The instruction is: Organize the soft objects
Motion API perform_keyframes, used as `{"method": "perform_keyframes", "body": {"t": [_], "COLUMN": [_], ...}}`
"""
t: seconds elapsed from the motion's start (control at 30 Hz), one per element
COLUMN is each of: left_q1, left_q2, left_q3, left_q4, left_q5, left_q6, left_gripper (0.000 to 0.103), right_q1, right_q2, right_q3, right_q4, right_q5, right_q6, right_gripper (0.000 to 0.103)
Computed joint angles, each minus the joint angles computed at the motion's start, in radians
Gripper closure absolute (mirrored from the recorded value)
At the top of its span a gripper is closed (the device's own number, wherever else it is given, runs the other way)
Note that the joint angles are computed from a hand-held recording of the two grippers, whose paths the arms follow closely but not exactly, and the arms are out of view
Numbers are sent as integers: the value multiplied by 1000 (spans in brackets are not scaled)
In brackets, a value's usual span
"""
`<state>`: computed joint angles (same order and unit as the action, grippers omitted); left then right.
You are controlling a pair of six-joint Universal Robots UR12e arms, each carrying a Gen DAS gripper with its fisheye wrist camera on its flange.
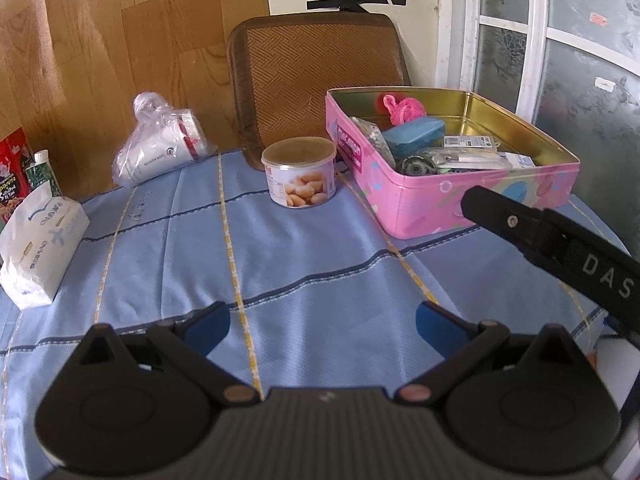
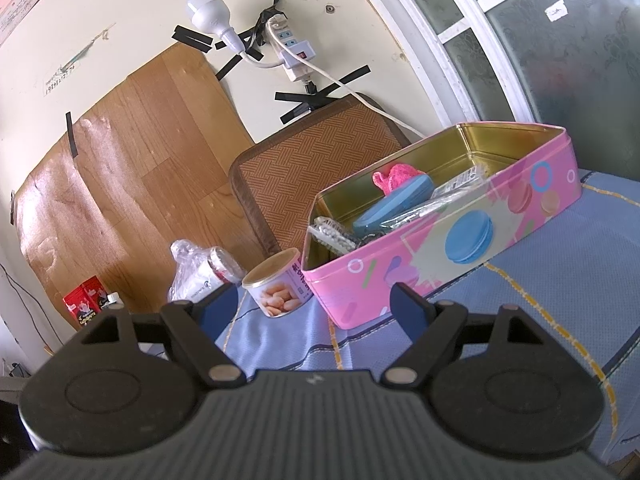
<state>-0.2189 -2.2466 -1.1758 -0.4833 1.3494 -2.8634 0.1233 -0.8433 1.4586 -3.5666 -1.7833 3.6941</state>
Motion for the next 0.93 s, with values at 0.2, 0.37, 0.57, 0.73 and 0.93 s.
{"method": "perform_keyframes", "body": {"t": [0.2, 0.37, 0.57, 0.73, 0.93], "left_q1": [0, 0, 0, 8, 13], "left_q2": [1, 3, 3, 4, 5], "left_q3": [-2, -4, -2, -2, -7], "left_q4": [1, 0, -6, -13, 7], "left_q5": [-3, -8, -16, -58, -83], "left_q6": [6, 9, 7, -1, -3], "left_gripper": [0, 0, 0, 0, 0], "right_q1": [1, 1, 1, 0, 4], "right_q2": [0, 0, 0, 0, 2], "right_q3": [-1, -2, -1, -1, -2], "right_q4": [2, 3, 3, 1, -8], "right_q5": [-1, -4, -5, -1, -17], "right_q6": [0, 1, 1, 0, -13], "right_gripper": [18, 18, 18, 18, 18]}}
